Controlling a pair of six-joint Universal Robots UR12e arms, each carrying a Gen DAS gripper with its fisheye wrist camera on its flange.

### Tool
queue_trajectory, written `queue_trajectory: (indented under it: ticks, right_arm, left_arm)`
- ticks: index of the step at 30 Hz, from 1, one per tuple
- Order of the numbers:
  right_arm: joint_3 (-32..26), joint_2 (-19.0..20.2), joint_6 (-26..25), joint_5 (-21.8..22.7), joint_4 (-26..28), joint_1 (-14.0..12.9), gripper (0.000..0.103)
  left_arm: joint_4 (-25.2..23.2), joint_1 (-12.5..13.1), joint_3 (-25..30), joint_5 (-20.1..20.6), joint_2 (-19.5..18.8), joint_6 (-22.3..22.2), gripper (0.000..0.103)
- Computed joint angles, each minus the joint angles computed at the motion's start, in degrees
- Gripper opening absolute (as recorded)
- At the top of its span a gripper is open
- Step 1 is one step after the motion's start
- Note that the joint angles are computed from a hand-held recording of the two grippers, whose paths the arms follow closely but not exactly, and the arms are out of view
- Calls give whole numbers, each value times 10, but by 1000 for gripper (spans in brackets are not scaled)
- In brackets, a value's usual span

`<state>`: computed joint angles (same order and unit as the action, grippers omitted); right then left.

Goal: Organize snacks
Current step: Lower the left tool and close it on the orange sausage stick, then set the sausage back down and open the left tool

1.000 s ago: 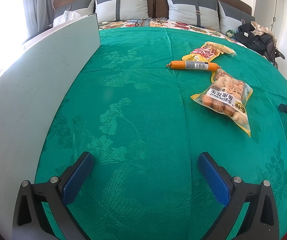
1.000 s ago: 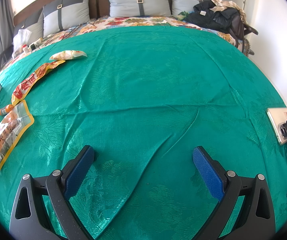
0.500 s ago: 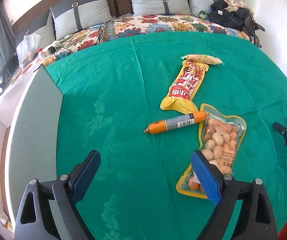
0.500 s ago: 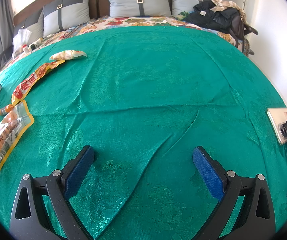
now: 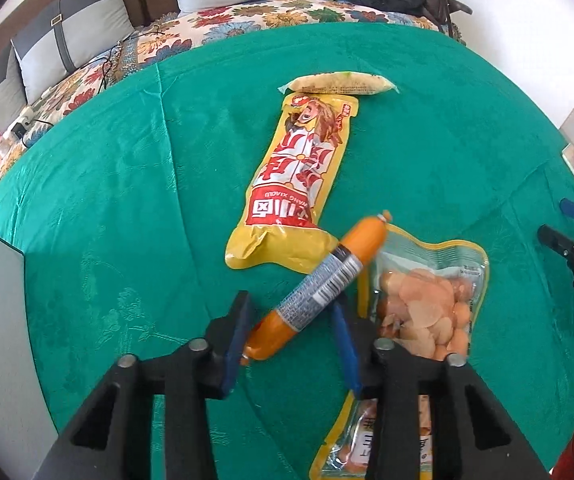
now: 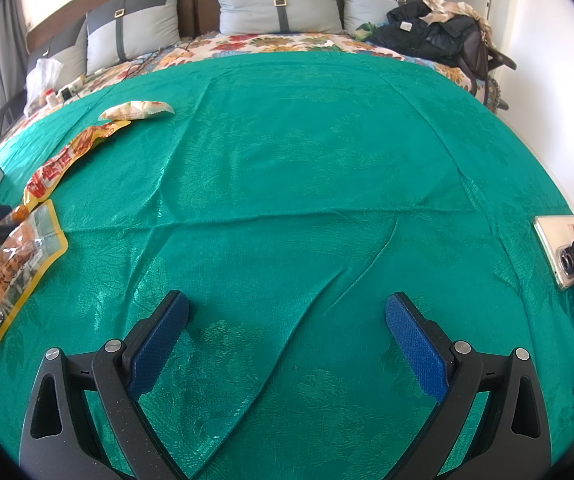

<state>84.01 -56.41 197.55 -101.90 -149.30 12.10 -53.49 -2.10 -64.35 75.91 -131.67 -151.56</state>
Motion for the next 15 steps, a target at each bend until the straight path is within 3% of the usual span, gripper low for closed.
queue_trajectory:
  ticks: [1,4,10,15]
  right_arm:
    - [0,0,0,0,0,0,101]
    - [0,0,0,0,0,0,101]
    - [0,0,0,0,0,0,101]
    - [0,0,0,0,0,0,101]
  left_arm:
    - [-1,-1,-4,5,3,-1,15]
    - [14,-4,-35,28,22,-15,15]
    - [17,25,-142,16,95,-159,15]
    - [21,50,-227,6,154,-206,15]
